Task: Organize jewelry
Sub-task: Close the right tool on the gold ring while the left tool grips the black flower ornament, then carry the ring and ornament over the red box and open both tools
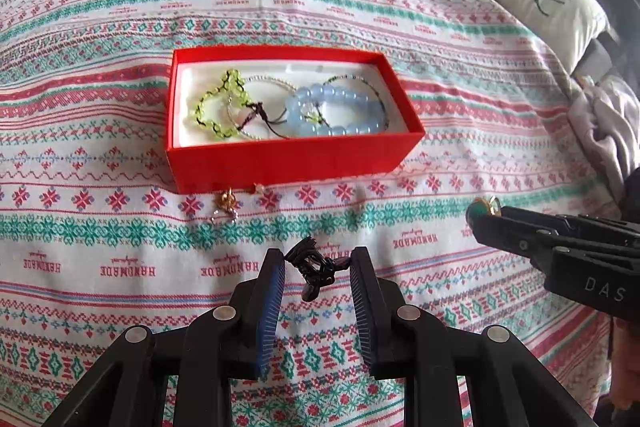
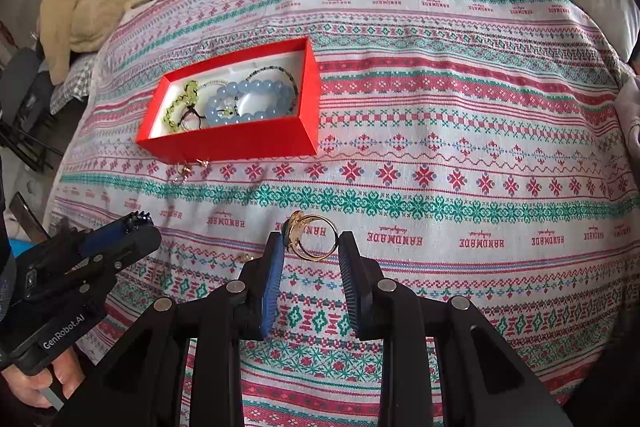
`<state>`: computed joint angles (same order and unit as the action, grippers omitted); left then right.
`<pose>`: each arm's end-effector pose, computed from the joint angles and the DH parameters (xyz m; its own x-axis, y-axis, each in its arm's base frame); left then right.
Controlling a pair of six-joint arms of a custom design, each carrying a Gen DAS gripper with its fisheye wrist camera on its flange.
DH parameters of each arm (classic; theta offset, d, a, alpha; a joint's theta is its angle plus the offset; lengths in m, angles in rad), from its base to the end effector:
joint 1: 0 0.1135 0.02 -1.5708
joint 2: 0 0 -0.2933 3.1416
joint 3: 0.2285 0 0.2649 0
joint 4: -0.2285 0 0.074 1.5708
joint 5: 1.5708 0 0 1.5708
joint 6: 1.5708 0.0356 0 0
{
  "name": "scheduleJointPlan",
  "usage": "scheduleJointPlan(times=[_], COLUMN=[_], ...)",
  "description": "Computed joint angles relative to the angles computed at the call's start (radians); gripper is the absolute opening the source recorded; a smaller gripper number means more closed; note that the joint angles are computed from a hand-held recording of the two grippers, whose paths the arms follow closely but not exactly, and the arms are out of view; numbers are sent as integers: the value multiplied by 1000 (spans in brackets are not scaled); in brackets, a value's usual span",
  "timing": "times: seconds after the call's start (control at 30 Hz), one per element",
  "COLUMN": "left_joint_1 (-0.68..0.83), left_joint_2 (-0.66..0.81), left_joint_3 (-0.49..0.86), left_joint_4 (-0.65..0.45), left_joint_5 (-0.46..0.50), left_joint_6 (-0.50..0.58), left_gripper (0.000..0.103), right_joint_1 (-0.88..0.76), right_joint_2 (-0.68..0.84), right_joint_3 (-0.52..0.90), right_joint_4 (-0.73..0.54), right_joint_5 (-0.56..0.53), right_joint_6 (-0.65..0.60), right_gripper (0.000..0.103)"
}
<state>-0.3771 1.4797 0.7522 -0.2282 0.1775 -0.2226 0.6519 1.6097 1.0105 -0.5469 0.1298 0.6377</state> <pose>0.2662 -0.1122 0.1898 -0.8415 0.0996 -0.5310 0.2783 0.9223 -0.2680 0.2598 0.1925 0.2110 -0.9149 0.0444 -0.4013 -0.0181 0.9884 0.1506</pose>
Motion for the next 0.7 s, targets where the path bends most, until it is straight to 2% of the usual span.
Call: scheduleJointPlan(times=[0.3, 0.7], left_joint_1=[60, 102], left_joint_2=[-8, 127], left_joint_3=[73, 174], left_joint_4=[-33, 0], left_joint_5=[37, 59], left_joint_6=[-18, 3], left_gripper=[28, 28], right_joint_1=[-4, -29], right_joint_2=[22, 88], right_joint_3=[72, 161], right_joint_4=[4, 43], right_joint_5=[8, 22], right_joint_6=[4, -39], right_gripper=[30, 30])
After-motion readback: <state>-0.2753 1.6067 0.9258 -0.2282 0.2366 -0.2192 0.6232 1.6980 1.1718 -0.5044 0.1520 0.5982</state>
